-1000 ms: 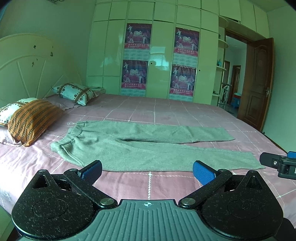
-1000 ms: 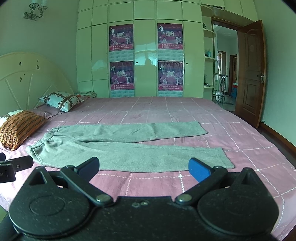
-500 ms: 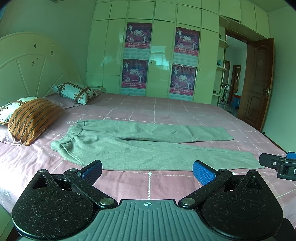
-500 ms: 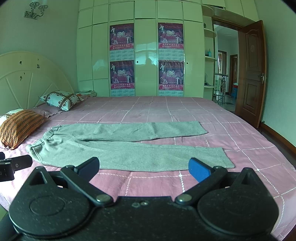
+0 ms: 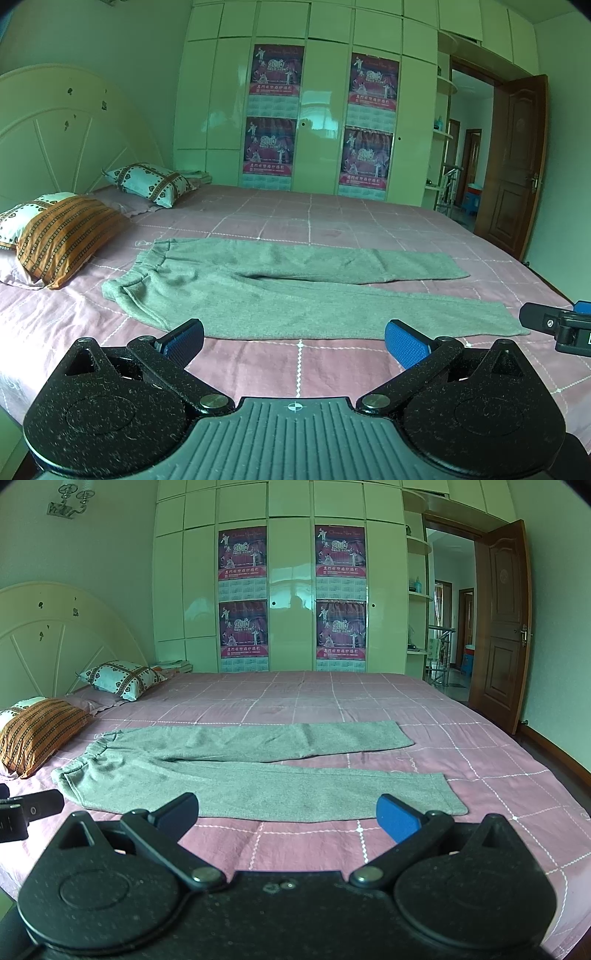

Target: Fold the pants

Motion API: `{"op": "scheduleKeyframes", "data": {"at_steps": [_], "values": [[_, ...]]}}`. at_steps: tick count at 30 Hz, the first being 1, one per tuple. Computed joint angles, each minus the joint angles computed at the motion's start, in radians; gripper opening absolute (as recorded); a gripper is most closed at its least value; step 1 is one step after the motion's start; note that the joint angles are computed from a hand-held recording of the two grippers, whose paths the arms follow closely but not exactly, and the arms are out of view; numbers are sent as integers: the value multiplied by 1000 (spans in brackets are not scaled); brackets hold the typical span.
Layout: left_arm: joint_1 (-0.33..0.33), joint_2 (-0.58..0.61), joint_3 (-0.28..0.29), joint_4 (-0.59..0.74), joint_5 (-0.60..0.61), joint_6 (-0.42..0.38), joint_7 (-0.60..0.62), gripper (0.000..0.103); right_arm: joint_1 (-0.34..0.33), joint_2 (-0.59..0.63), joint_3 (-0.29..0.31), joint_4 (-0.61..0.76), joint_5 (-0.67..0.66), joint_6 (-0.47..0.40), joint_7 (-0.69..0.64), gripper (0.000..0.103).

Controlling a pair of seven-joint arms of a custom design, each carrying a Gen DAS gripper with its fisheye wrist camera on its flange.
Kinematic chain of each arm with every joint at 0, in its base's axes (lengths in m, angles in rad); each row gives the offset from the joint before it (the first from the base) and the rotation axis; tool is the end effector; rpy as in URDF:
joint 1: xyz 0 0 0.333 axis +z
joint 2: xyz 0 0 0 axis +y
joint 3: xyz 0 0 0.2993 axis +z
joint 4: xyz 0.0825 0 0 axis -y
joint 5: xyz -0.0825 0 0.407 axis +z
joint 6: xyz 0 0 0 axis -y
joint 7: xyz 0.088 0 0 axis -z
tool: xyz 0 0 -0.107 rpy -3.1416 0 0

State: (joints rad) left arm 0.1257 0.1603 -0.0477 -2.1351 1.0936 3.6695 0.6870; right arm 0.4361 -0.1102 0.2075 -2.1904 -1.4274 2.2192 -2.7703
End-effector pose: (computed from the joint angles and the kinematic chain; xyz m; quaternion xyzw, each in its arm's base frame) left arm 0.5715 -0.0701 0.4211 -0.4772 0.6857 -0.4746 0.2773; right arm 0.4662 0.3122 0.4428 -0.4571 0.6925 -0.4631 0.3115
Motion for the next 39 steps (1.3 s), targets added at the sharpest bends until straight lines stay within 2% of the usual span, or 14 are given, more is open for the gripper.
{"op": "scheduleKeyframes", "data": {"at_steps": [7, 21, 30, 33, 39], "values": [[-6, -8, -1, -17, -44, -10, 41, 103, 0, -1, -1, 0, 1, 2, -3, 97], [-8, -10, -4, -22, -46, -16, 50, 103, -2, -3, -1, -3, 0, 2, 1, 97], [-4, -3, -4, -18, -55, -4, 29, 103, -3, -7, 0, -6, -2, 4, 1, 97], [9, 9, -6, 1, -17, 15, -39, 103, -7, -14, -3, -10, -6, 16, 1, 97], [3, 23, -1, 6, -51, 12, -37, 103, -12, -23, 5, -16, -24, 4, 25, 97]]}}
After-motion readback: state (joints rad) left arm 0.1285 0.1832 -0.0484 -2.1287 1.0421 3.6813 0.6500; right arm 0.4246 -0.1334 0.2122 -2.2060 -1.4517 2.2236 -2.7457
